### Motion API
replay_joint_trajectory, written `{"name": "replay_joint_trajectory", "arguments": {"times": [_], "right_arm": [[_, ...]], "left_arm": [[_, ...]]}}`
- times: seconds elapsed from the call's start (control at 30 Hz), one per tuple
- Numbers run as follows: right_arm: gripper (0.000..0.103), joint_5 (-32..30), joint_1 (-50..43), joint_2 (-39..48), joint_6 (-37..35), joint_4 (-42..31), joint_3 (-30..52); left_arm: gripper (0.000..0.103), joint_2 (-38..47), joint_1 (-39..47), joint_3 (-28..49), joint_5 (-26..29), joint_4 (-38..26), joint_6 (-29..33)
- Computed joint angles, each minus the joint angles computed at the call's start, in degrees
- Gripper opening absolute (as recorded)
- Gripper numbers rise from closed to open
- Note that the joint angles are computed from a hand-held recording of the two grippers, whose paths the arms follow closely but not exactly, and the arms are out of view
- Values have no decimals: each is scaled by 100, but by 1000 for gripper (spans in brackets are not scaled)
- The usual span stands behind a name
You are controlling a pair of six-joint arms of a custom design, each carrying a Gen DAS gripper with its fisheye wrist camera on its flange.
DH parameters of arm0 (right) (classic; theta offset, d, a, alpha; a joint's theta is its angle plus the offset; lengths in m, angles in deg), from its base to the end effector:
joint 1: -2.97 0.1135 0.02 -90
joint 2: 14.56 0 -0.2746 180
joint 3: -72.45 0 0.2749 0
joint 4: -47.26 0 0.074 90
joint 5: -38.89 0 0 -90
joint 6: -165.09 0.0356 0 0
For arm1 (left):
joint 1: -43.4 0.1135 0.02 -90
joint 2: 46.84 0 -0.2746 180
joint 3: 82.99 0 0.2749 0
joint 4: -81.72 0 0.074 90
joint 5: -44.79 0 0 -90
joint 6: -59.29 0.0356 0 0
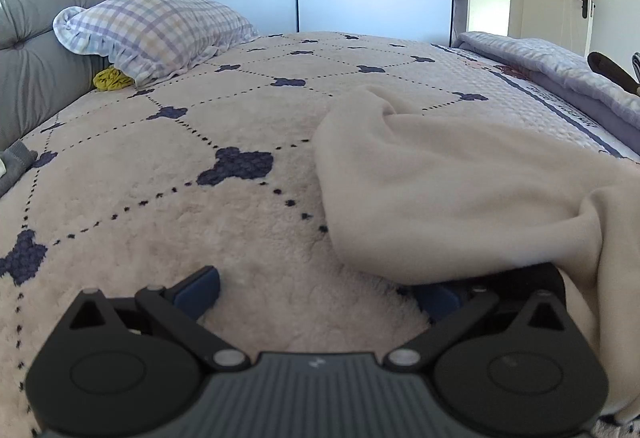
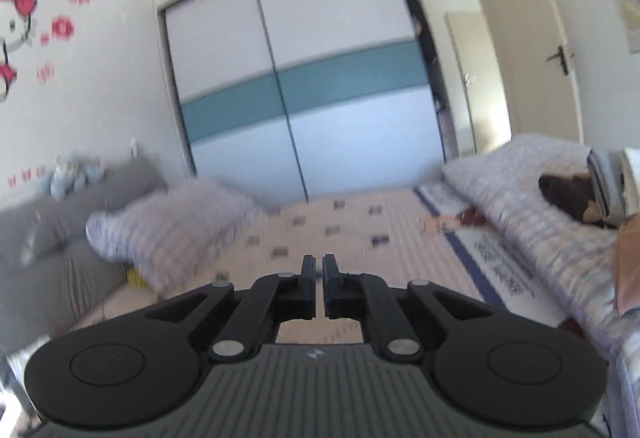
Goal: Fold clothes
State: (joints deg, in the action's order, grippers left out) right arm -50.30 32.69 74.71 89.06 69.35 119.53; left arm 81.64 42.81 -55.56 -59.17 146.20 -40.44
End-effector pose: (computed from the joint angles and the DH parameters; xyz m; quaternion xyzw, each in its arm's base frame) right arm 0.2809 0.1597 0.1658 -0.1083 0.8125 0.2078 0.5339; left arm 0.2254 0.0063 -0.0060 -0.1251 0.8795 0.0680 0.4542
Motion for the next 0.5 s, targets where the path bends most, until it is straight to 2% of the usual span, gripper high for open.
{"name": "replay_joint_trajectory", "arguments": {"times": [0.07, 0.1, 0.13, 0.23, 0.33, 0.43, 0.5], "right_arm": [[26, -65, 8, 707, -29, -335, 192], [45, 104, 77, 1019, -72, -268, 126], [54, 328, 174, 1232, -107, -129, 0], [56, 799, 313, 1744, -198, 496, -579], [57, 688, 115, 1996, -344, 1076, -1091], [63, 689, 126, 1940, -803, 1501, -1612], [64, 581, 61, 1920, -1353, 1622, -1830]], "left_arm": [[103, -3, 0, 8, -9, -21, 12], [103, -9, -3, 14, -15, -39, 14], [103, -11, -8, 20, -22, -49, 13], [103, 57, 20, 16, 6, 40, 29], [103, 51, 64, 10, 57, 39, 40], [103, 31, 11, 28, -29, -11, 56], [103, 43, 15, 37, -18, -4, 45]]}}
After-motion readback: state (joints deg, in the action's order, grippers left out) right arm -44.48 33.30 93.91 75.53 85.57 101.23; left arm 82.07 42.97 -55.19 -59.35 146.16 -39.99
